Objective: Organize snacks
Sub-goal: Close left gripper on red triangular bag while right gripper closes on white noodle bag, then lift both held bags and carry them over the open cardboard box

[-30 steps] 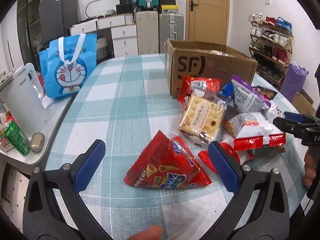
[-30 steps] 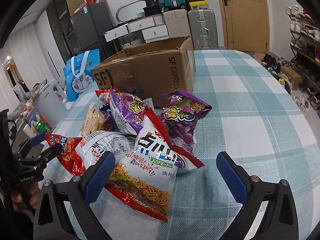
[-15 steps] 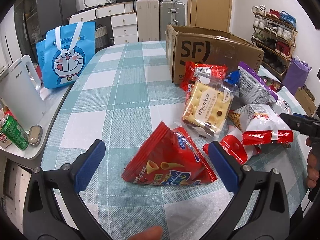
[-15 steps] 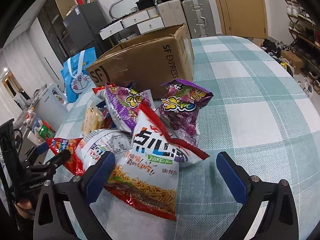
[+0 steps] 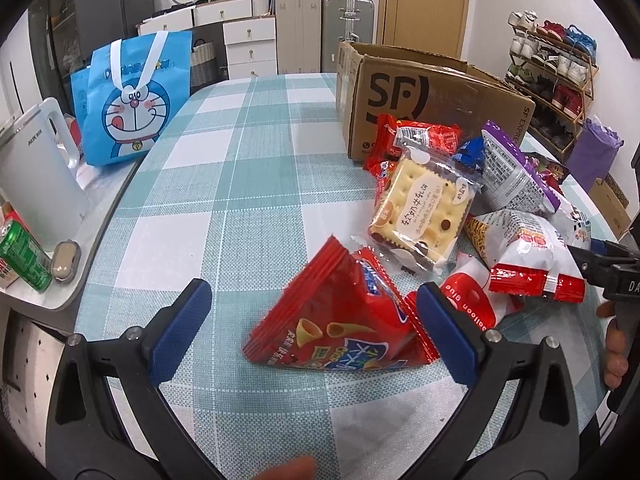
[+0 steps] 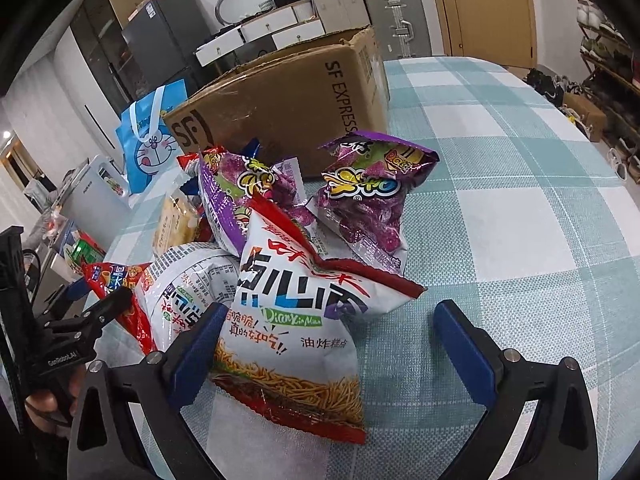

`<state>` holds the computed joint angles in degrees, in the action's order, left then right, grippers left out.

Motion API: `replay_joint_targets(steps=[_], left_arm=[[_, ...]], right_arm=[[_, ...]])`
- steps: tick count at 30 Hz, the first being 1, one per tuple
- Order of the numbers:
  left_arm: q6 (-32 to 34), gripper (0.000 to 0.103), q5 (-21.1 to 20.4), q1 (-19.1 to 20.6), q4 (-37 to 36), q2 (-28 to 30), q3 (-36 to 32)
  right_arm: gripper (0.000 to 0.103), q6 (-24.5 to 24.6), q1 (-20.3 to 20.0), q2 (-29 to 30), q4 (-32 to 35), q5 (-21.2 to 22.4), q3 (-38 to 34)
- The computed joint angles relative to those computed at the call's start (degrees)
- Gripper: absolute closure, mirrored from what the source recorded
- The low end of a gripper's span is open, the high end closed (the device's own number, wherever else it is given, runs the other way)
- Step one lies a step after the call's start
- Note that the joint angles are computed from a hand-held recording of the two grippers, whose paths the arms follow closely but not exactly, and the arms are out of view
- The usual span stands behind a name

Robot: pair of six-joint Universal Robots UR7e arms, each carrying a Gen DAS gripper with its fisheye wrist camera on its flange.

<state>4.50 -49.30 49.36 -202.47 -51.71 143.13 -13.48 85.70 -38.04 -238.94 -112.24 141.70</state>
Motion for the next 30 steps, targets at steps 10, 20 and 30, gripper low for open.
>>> replay_joint_targets(steps=[10, 20, 30], left_arm=[[0.7, 0.007, -1.9, 1.1, 1.5, -0.4, -0.6], [-0.3, 0.021, -4.8, 2.3, 6.3, -1.4, -1.6], [0.6, 0.042, -8.4, 3.3, 5.4, -1.9, -1.1]], right_arm=[[0.018, -0.5, -3.7, 0.9, -6.7, 9.0, 3.8], [0.025, -0.8, -5.1, 0.8, -7.5, 12.6, 4.5], [0.045, -1.3, -5.6, 0.8, -7.4, 14.3, 4.8]])
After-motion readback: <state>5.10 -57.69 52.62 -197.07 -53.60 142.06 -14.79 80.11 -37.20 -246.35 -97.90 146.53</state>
